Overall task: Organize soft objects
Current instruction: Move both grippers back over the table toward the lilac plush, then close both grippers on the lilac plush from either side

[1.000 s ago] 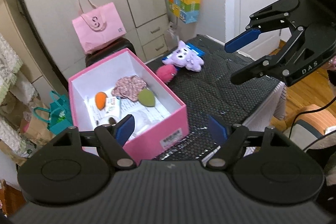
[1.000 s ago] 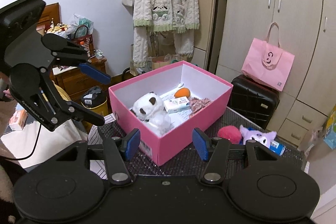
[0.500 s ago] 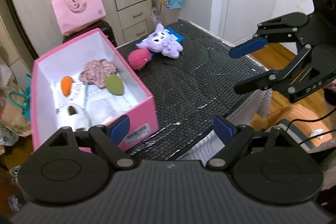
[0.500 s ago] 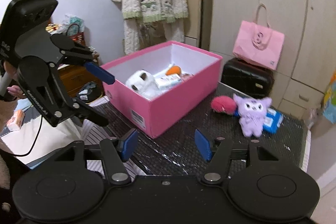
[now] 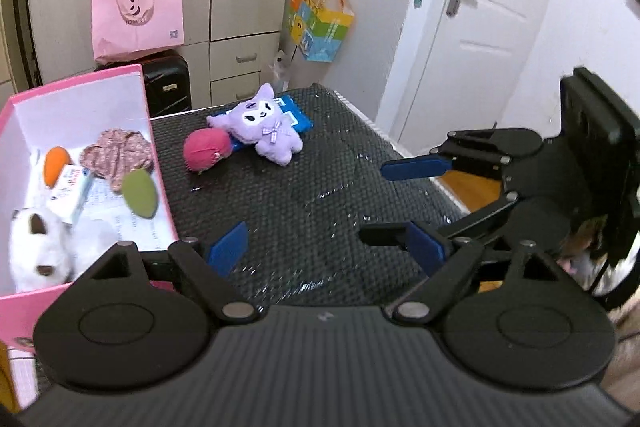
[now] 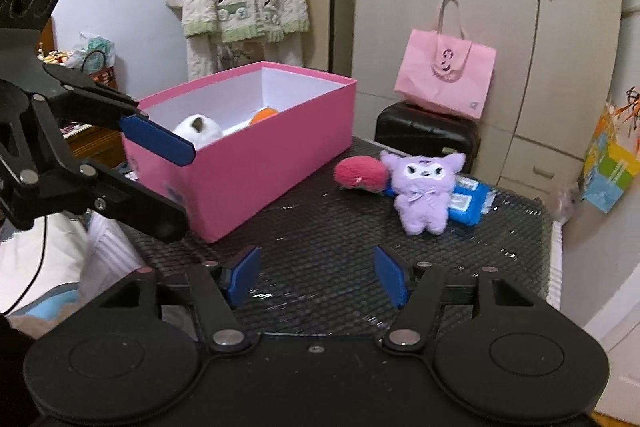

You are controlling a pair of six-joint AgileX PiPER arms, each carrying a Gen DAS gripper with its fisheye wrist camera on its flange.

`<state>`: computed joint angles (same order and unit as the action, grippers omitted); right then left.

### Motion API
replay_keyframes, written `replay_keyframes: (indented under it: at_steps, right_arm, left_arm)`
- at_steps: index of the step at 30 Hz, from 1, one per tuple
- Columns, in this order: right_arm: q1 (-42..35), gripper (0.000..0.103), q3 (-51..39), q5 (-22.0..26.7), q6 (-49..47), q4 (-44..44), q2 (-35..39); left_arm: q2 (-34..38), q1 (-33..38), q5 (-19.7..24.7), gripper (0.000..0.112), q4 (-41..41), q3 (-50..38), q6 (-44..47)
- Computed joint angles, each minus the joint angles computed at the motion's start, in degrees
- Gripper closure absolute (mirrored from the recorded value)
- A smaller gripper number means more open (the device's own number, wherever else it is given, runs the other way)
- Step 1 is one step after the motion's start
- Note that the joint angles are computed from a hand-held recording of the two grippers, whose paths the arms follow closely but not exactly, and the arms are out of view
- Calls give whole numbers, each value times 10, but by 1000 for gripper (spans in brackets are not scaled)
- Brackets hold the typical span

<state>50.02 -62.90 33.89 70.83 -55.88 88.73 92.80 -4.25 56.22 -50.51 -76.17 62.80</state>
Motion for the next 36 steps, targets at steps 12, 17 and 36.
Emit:
replay_keyframes:
  at_steps: [12, 17, 36]
  right_arm:
    - [-97, 33, 41, -95, 202, -217, 70]
    - [-107, 33, 19, -88, 184, -234, 103]
    - [-191, 18, -122, -112, 6, -210, 216]
  left_arm:
    - [73, -109, -266, 27, -142, 40, 100]
    - [119, -123, -294, 27, -182, 7, 94]
    - [308, -166, -322, 41, 9, -220, -249]
